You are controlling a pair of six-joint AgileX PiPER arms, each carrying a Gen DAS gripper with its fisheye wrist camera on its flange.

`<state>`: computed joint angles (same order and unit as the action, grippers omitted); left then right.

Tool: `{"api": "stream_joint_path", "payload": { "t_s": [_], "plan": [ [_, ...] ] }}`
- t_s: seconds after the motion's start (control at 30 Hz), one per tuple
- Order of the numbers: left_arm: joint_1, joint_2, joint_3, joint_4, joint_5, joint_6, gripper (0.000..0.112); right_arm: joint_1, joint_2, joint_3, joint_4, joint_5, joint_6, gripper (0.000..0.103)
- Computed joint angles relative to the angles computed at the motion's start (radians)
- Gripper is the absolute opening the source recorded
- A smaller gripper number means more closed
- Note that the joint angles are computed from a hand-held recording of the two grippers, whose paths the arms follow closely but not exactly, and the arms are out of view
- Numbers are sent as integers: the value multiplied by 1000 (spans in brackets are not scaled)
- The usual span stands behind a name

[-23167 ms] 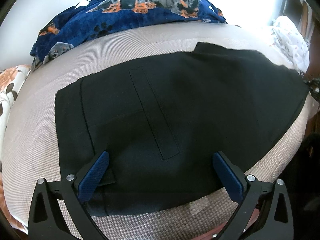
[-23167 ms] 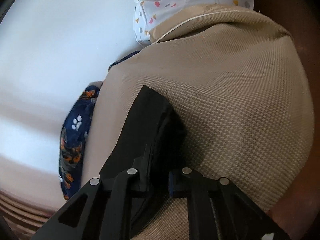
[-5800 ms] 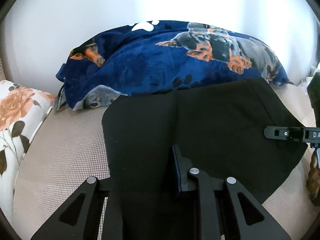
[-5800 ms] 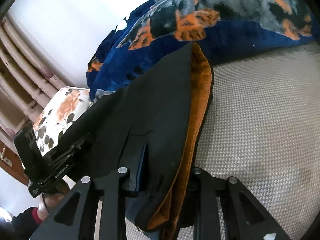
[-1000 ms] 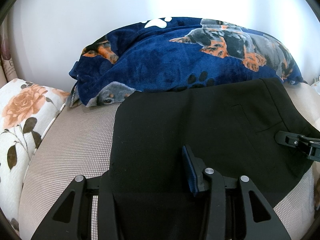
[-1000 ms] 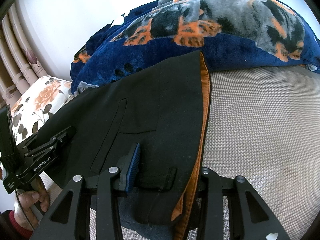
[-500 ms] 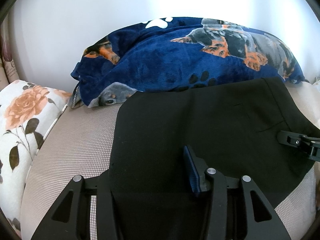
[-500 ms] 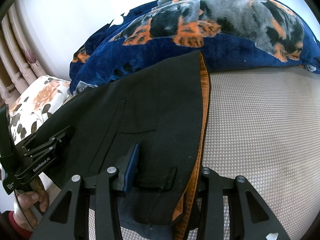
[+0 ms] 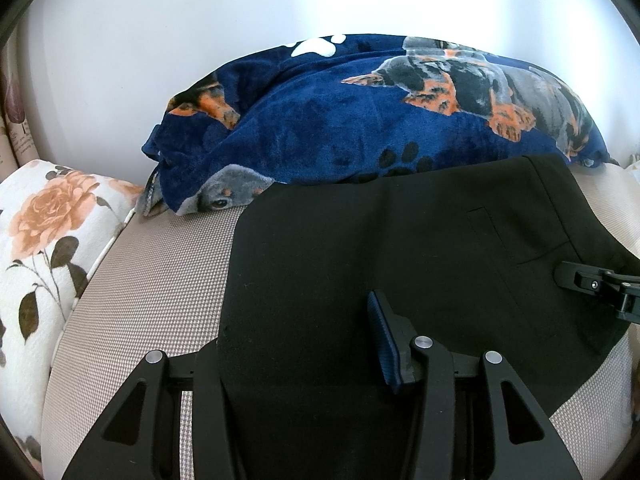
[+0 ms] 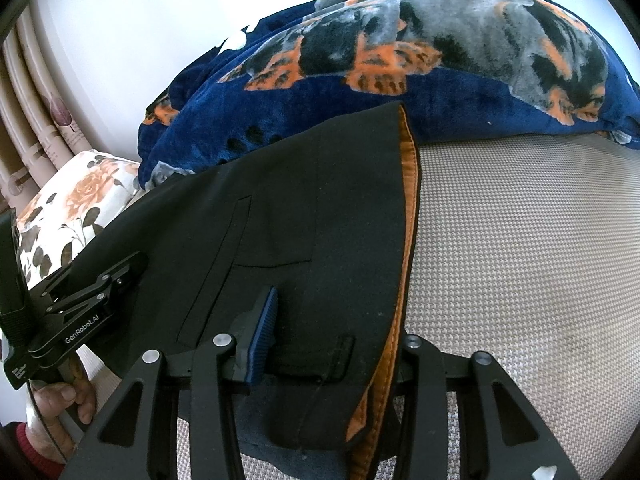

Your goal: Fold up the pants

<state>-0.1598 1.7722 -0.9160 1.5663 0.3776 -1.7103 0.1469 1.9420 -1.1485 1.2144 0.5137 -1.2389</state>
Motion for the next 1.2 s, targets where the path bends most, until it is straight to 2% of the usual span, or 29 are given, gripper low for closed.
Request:
{"api": "stream_joint_path", "payload": {
  "t_s": [0.47, 0.57, 0.63, 0.7, 0.77, 0.8, 0.9, 0.97, 1.07, 1.17, 1.2],
  "plan": [
    [-11, 6, -3, 2, 12, -10, 50, 1, 2, -3, -5, -4, 3, 38],
    [-6, -13, 24, 86, 23, -107, 56, 1, -2, 3, -2, -18, -8, 44],
    [-14, -44, 56, 109, 65, -140, 65, -2, -29, 30, 24, -38, -35, 49],
    [-70, -82, 84, 34, 186, -98, 77, -1, -98, 90, 58, -79, -79, 49],
    [-137, -126, 99, -30, 328, -77, 100, -24, -193, 172, 169, -83, -209, 49],
    [-159, -165, 112, -50, 363, -67, 102, -43, -236, 203, 183, -64, -240, 49],
    [-231, -333, 180, -63, 398, -50, 103, -117, -360, 286, 176, 42, -290, 49],
    [-285, -428, 184, -121, 434, 32, 103, -147, -437, 337, 149, 87, -302, 50],
    [-348, -558, 184, -204, 436, 138, 103, -208, -528, 395, 112, 162, -313, 50],
    [-399, -643, 171, -301, 455, 232, 103, -292, -603, 426, 66, 266, -284, 50],
    [-410, -649, 152, -335, 466, 263, 103, -291, -627, 434, 56, 273, -270, 50]
  ]
}}
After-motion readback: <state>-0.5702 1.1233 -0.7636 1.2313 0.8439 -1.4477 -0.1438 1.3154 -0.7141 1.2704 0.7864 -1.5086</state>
